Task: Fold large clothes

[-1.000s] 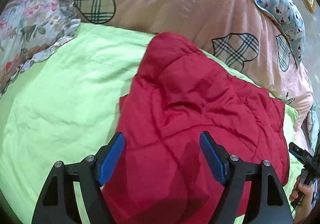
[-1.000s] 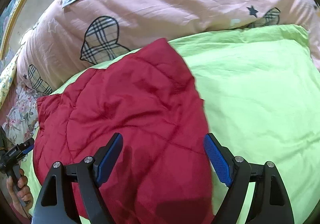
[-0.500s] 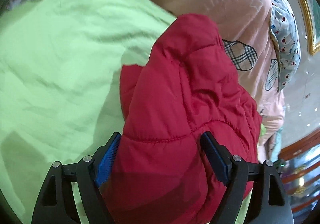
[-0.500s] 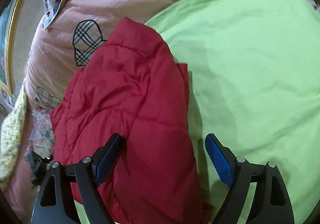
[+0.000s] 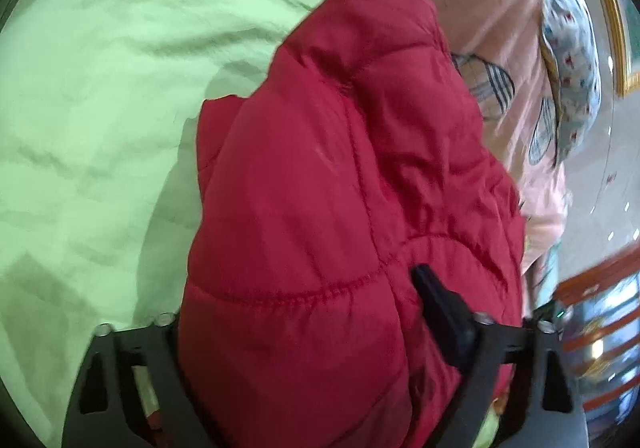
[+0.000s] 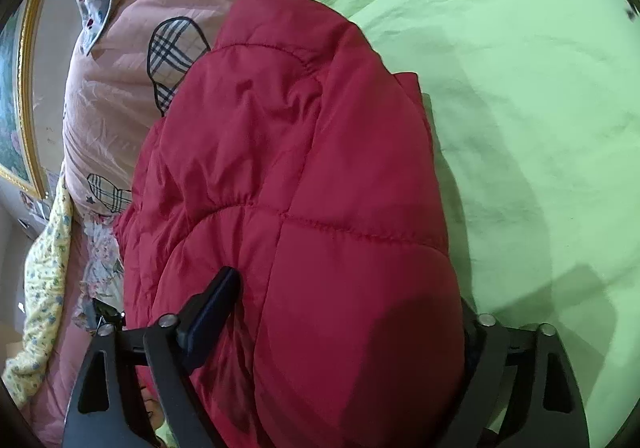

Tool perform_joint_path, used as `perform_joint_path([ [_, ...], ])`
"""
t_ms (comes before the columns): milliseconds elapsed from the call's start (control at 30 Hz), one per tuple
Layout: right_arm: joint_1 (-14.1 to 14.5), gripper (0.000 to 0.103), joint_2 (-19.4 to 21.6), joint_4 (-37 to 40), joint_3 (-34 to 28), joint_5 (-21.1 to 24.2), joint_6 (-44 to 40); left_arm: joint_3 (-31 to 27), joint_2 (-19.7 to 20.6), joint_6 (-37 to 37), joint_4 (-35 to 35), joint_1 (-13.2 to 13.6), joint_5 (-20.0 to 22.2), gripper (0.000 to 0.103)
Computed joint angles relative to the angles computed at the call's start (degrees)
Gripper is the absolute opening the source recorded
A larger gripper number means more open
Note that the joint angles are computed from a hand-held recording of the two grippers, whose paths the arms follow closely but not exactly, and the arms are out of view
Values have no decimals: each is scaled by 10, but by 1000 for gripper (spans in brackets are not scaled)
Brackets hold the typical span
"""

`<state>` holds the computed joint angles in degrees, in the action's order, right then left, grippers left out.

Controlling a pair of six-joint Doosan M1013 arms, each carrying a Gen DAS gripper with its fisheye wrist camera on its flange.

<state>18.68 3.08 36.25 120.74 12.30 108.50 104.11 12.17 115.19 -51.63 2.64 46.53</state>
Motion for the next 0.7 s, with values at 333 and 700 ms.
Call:
perform_joint_path([
  [333,39,35,-32,-276,-14,36,241,11,-45,13,19,-3,9,48],
  [700,100,33,-100,-282,28,34,272,78,-141,46,6,43,85,45],
])
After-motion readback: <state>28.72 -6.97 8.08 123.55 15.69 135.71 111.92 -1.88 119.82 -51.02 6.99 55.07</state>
